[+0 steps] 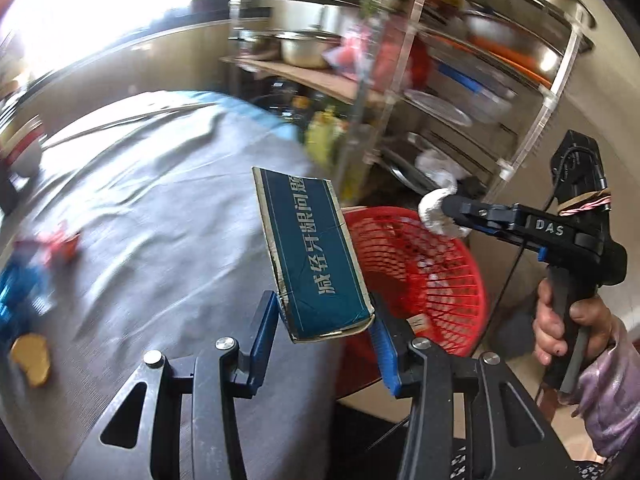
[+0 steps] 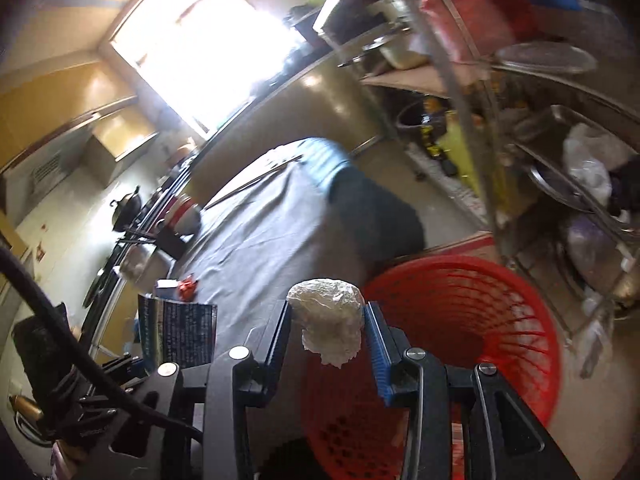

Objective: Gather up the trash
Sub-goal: 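Carry both items over the red wastebasket and open both tools, then return both tools over the table toward the larger blue toothpaste box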

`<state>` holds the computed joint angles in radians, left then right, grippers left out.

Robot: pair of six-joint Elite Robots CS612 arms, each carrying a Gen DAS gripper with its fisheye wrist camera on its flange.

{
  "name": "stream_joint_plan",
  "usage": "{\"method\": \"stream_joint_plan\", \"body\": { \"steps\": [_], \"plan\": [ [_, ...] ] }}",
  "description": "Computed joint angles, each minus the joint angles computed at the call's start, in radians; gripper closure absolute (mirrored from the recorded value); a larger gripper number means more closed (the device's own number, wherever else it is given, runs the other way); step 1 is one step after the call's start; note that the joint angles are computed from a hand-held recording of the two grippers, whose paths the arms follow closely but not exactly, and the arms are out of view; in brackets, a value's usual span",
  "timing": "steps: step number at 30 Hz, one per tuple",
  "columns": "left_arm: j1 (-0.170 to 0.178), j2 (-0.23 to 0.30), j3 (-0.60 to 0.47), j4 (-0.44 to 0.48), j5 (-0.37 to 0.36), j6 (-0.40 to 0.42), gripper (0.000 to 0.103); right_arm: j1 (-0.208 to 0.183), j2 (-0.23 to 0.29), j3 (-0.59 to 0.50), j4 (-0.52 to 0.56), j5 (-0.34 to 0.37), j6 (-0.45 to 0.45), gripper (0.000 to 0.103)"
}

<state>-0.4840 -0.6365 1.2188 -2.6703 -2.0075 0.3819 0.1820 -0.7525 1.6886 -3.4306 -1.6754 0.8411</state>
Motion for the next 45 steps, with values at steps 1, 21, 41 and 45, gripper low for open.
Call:
{"method": "stream_joint_plan", "body": {
  "steps": [1, 21, 41, 45],
  "plan": [
    [-0.005, -0.001, 0.001, 0.005, -0.006, 0.011, 0.056, -0.003, -0.005, 0.012, -0.007, -0.005, 0.007, 0.063],
    [0.009, 0.022, -0.021, 0.0, 0.039, -0.084, 0.038, -0.017, -0.004, 0.039, -0.09, 0.005, 0.08, 0.045],
    [0.185, -0.019, 0.115, -0.242, 0.256, -0.448, 0.038, 0.054, 0.163, -0.383, 0.152, 0.263, -0.106, 0.045],
    [0.207, -0.018, 0.124, -0.245, 0.275, -0.497, 0.037, 0.069, 0.185, -0.43, 0.21, 0.303, -0.14, 0.045]
  ]
}}
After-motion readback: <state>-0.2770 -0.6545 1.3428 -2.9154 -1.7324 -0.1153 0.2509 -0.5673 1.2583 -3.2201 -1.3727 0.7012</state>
